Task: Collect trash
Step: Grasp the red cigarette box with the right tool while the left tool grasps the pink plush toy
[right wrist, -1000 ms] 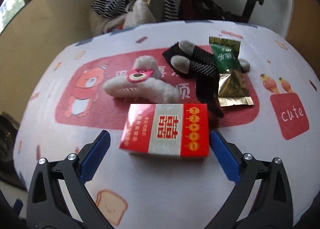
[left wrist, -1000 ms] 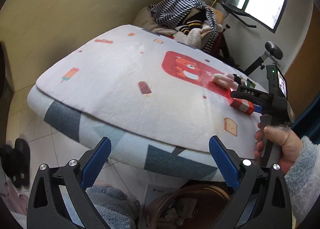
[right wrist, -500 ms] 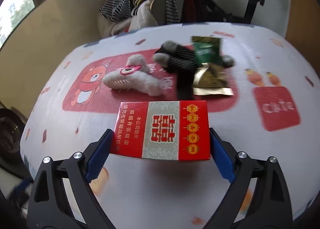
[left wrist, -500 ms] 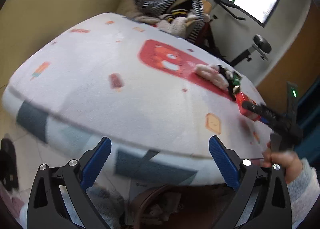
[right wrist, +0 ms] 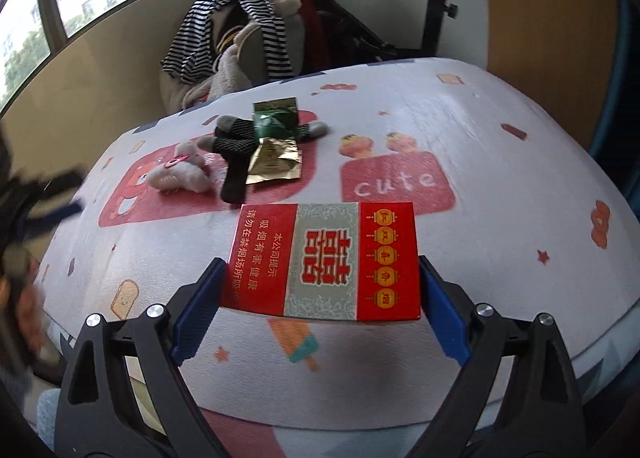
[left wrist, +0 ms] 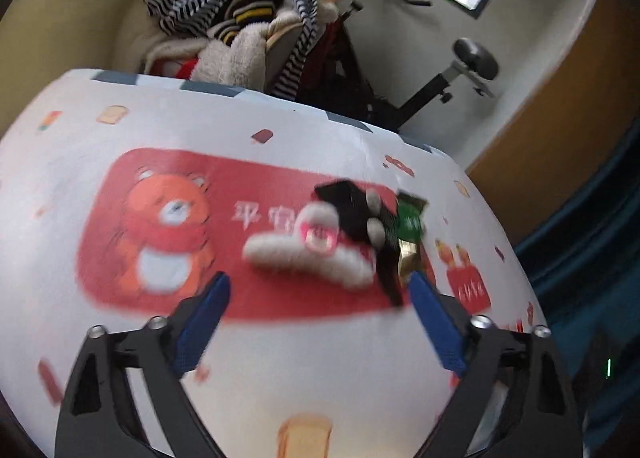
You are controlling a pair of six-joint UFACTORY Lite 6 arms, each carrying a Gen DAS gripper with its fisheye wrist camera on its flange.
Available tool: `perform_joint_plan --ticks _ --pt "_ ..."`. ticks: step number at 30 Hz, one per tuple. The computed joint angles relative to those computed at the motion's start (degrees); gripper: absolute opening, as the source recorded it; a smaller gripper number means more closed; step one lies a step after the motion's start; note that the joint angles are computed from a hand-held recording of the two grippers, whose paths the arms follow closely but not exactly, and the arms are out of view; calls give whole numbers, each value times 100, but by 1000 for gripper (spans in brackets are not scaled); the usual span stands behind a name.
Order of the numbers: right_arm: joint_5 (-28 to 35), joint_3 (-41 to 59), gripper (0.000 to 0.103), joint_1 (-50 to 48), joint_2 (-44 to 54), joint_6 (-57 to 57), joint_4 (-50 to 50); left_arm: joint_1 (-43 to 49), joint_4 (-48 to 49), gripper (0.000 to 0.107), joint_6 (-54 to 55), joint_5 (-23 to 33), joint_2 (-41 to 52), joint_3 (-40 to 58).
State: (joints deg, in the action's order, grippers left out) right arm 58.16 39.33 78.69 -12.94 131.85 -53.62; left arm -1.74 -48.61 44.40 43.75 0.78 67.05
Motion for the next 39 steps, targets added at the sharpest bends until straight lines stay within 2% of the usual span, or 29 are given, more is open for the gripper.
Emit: perform_joint_plan --ticks 4,7,10,14,16,17,19,20,25,29,33,39 --pt "233 -361 90 232 -451 128 97 -814 1270 79 -1451 -409 1469 1608" --pt "234 -445 90 216 -508 147 109 -1132 2137 76 -2362 -496 2196 2357" --pt "236 -453 90 218 -538 141 149 -1247 2429 75 -2667 -459 2682 2716" --pt "283 -591 90 268 -738 126 260 -1400 2810 73 -2708 -585 2807 2455" --pt "277 -646 90 294 -802 151 287 -1577 3305 73 -2703 -862 2577 2107" --pt "315 -660 90 349 -850 163 301 -1651 3582 69 -2722 -934 2451 1942" --pt "322 -649 90 381 -831 184 289 -1617 3615 38 -2564 -1006 2229 1695" --pt "345 -614 90 428 -810 213 277 -1550 3546 31 -2484 -944 2146 1637" --pt "533 -410 90 678 -667 291 199 -1135 2614 31 -1448 -852 1237 811" --pt "732 -112 90 928 -492 295 172 -722 1888 31 -615 -422 52 -63" --pt "958 355 90 1197 -250 197 163 -255 1469 31 93 318 -1289 -861" --pt "1421 1121 90 1708 286 33 201 1125 836 31 1045 1979 -3308 -1898"
